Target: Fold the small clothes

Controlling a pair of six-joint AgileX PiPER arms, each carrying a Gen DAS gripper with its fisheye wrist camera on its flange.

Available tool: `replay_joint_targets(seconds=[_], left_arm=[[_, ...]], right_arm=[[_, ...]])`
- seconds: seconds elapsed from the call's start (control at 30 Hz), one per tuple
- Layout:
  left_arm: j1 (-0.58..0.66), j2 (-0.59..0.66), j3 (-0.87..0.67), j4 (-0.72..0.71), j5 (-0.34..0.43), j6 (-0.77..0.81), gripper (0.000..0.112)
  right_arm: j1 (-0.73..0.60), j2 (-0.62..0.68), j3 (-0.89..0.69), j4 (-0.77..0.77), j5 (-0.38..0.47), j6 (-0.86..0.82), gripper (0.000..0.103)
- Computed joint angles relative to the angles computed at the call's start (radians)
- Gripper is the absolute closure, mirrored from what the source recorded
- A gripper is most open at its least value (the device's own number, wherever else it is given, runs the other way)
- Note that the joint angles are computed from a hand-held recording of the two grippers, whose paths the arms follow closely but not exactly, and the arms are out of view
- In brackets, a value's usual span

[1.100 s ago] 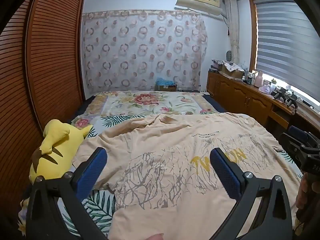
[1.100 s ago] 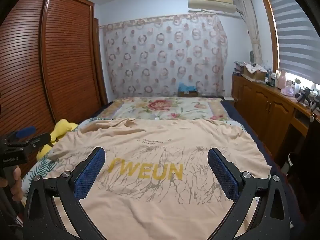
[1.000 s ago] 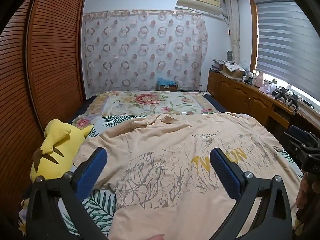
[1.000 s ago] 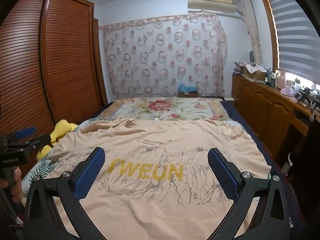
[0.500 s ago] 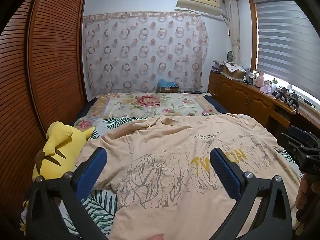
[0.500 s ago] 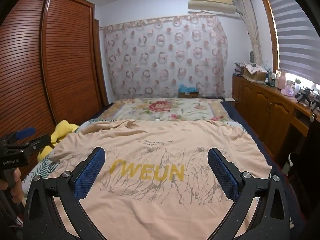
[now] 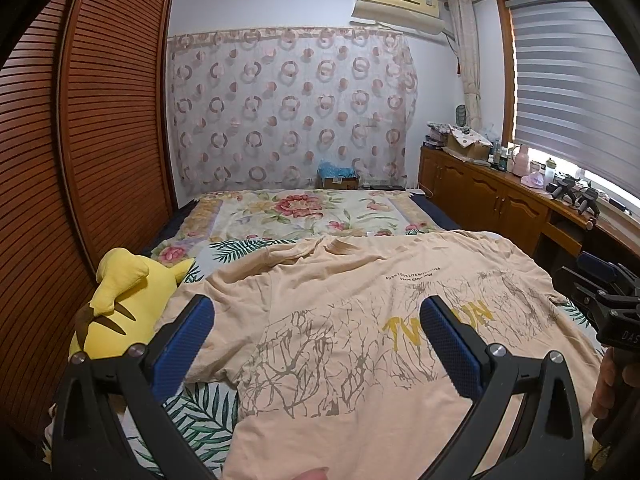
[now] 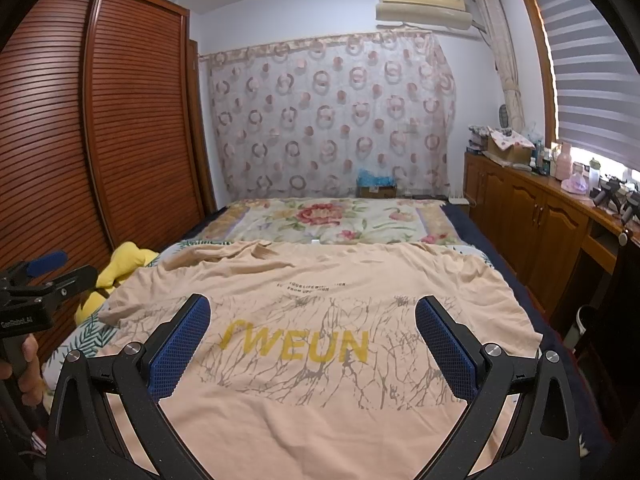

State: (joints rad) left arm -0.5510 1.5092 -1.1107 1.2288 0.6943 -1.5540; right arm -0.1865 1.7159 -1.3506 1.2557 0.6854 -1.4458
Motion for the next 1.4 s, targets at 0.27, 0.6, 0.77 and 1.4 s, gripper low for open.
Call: replay_joint_targets(seconds=[0.27, 0.6, 0.77, 1.4], left_arm=[[0.0, -0.002, 0.001, 0.001, -0.001, 0.001, 0.009], [0.0, -0.007, -0.004, -0.006, 0.002, 0.012, 0.009], [-0.002, -0.008, -0.012, -0.014, 0.007, 0.024, 0.009], [-0.004, -0.013, -0.021, -0.022, 0.013, 0.039, 0.009]], right_arm=[[-0.002, -0.002, 0.0, 0.001, 0.002, 0.0, 0.0], [-0.002, -0.002, 0.0, 0.003, 0.002, -0.002, 0.0], [-0.002, -0.001, 0.0, 0.006, 0.003, -0.004, 0.0], [-0.002, 0.0, 0.0, 0.01, 0.002, -0.008, 0.0]])
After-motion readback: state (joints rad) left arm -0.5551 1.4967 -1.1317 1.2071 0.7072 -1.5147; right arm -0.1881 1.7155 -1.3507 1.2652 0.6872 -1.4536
